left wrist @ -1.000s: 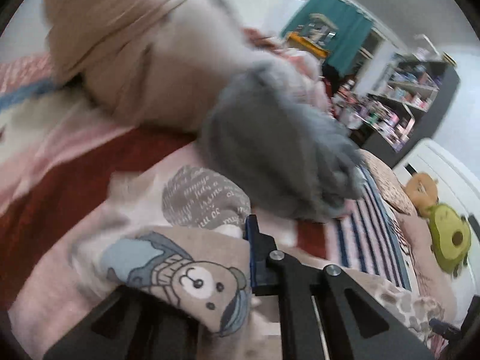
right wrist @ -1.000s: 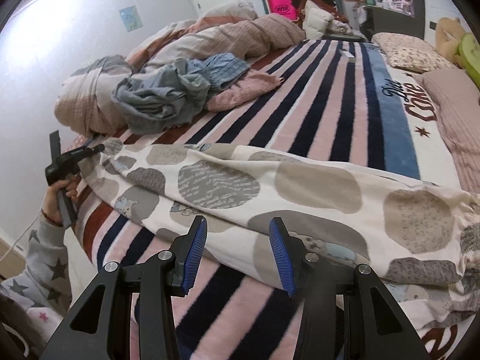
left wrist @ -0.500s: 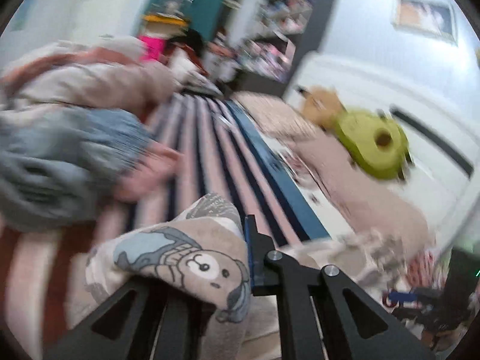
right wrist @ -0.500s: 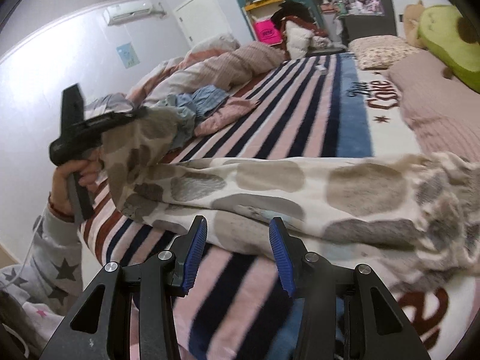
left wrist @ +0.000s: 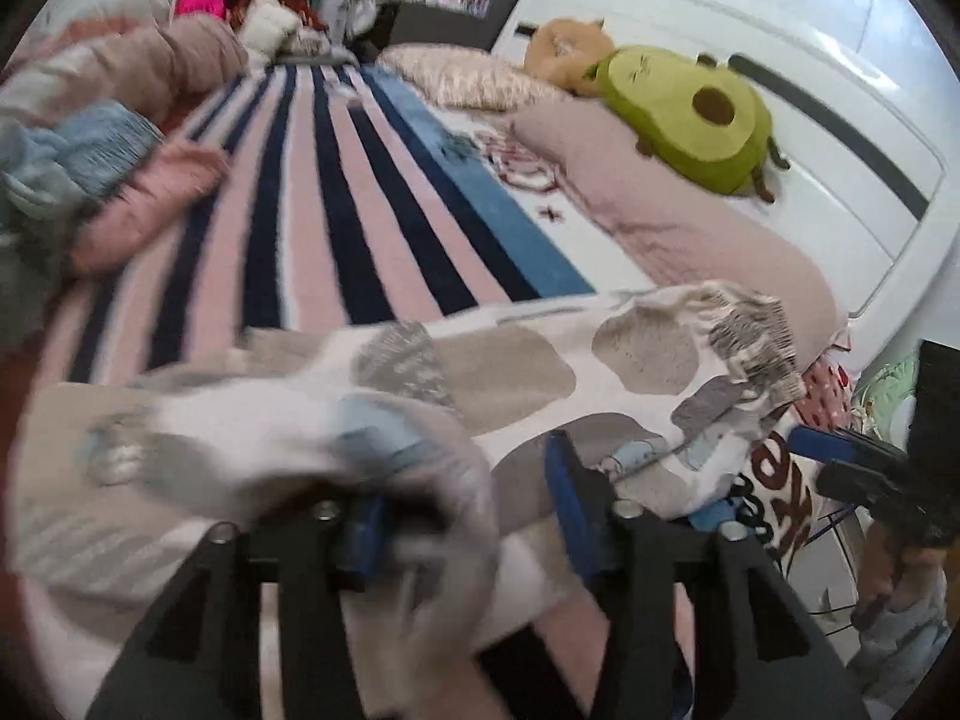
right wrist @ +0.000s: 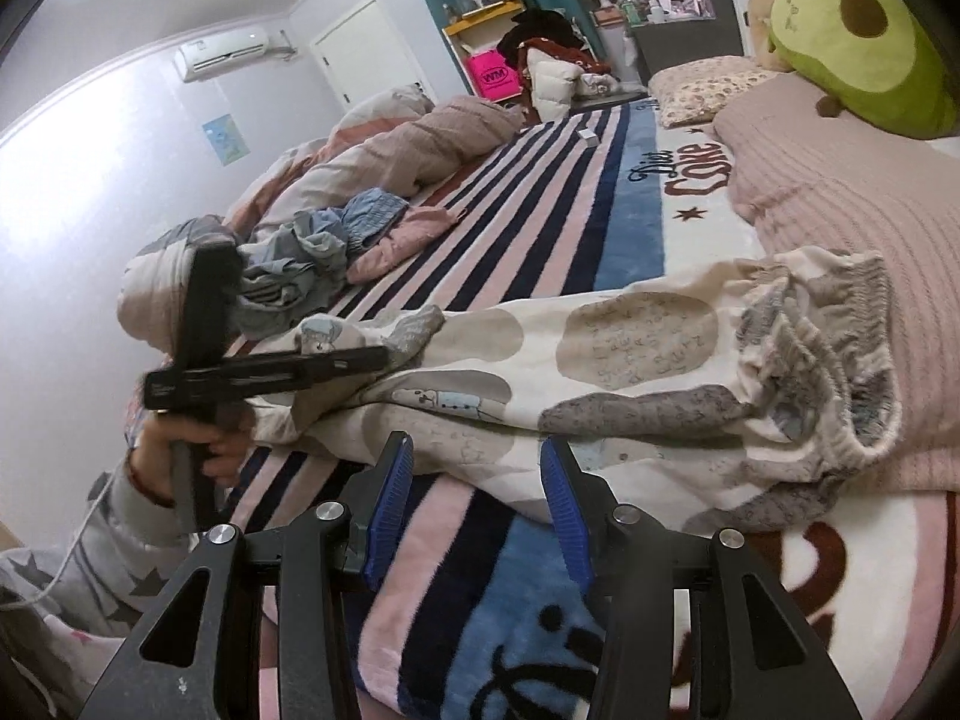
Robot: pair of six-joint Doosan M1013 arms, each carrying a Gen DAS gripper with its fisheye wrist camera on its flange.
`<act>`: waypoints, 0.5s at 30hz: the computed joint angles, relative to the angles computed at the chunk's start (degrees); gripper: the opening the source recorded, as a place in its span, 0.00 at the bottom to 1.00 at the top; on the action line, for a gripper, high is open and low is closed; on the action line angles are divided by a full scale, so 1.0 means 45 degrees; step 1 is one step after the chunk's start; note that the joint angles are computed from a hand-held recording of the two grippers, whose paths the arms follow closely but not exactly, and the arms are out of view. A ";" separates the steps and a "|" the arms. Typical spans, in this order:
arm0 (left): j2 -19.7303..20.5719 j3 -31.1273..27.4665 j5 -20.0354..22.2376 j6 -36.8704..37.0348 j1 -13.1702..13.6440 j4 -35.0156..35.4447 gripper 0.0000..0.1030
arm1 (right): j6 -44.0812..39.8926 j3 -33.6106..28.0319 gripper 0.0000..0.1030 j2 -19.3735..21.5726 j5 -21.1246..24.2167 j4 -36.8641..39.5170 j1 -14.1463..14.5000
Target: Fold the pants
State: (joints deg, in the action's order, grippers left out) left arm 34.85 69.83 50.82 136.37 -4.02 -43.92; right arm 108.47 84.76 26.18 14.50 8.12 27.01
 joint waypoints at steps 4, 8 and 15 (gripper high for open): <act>-0.0819 0.0899 -0.1446 0.0220 0.0482 0.0083 0.51 | -0.1231 -0.0539 0.49 0.0380 -0.0043 0.0848 0.0062; -0.1193 0.1429 -0.2867 -0.0389 0.0951 0.1214 0.55 | -0.2184 -0.1608 0.59 0.1030 0.0212 0.1073 0.0290; -0.0866 0.1671 -0.3132 -0.0519 0.1718 0.1154 0.57 | -0.0897 -0.4583 0.80 0.2750 0.1884 -0.2777 0.1096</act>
State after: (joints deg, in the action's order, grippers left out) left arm 30.95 77.35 36.72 134.03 3.71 -38.73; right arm 104.44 64.13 38.55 22.98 -4.38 31.94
